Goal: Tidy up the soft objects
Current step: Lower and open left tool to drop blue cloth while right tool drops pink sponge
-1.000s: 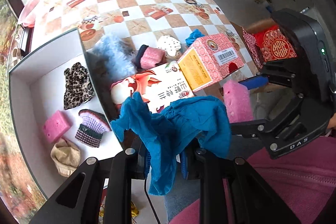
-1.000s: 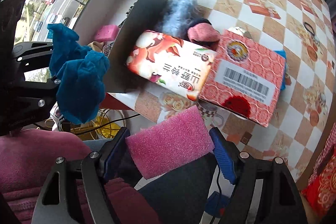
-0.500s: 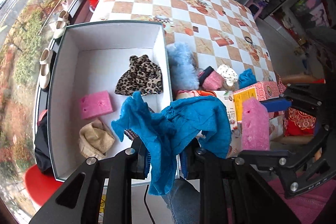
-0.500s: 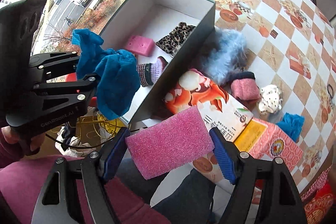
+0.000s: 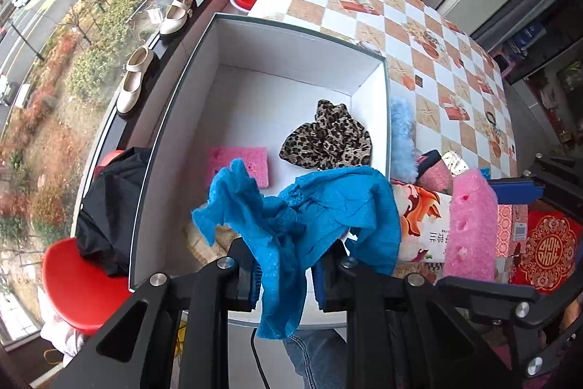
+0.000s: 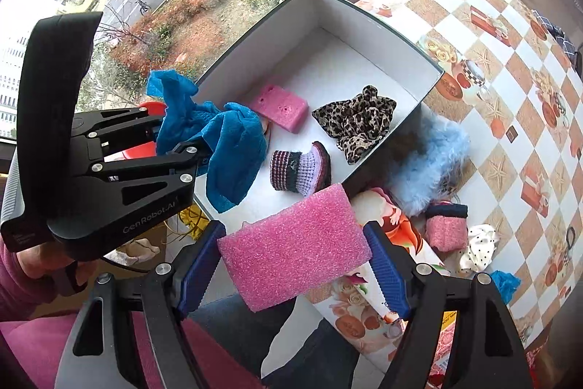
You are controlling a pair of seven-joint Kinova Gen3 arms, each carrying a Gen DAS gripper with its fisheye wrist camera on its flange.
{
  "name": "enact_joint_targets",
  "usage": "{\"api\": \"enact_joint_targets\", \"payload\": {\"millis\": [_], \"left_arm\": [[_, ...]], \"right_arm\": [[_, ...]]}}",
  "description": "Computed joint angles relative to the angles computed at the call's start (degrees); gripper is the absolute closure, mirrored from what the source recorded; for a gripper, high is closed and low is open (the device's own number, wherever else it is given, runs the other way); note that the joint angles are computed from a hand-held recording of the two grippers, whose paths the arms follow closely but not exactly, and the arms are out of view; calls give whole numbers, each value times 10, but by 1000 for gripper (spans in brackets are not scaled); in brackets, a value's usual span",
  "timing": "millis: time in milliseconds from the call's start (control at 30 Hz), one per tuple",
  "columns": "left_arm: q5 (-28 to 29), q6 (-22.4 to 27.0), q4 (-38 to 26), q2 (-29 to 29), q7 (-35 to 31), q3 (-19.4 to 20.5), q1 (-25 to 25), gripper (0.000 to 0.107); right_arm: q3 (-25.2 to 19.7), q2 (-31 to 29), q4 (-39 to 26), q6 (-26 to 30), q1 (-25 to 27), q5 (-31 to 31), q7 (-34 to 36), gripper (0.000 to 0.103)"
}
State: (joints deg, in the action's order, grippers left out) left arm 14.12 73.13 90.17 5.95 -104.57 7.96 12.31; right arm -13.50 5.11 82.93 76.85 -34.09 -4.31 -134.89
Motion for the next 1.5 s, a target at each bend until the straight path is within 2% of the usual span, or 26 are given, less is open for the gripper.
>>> {"api": "enact_joint_targets", "payload": {"millis": [433,1500], "left_arm": [[-20,-15,-3,10,44,0,5,83],[-38,-18,-18,39,57,3,15,83]], "right_arm": [[16,21,-39,11,14,17,8,25],[33,47,-49,-1,41,7,31,25]]}}
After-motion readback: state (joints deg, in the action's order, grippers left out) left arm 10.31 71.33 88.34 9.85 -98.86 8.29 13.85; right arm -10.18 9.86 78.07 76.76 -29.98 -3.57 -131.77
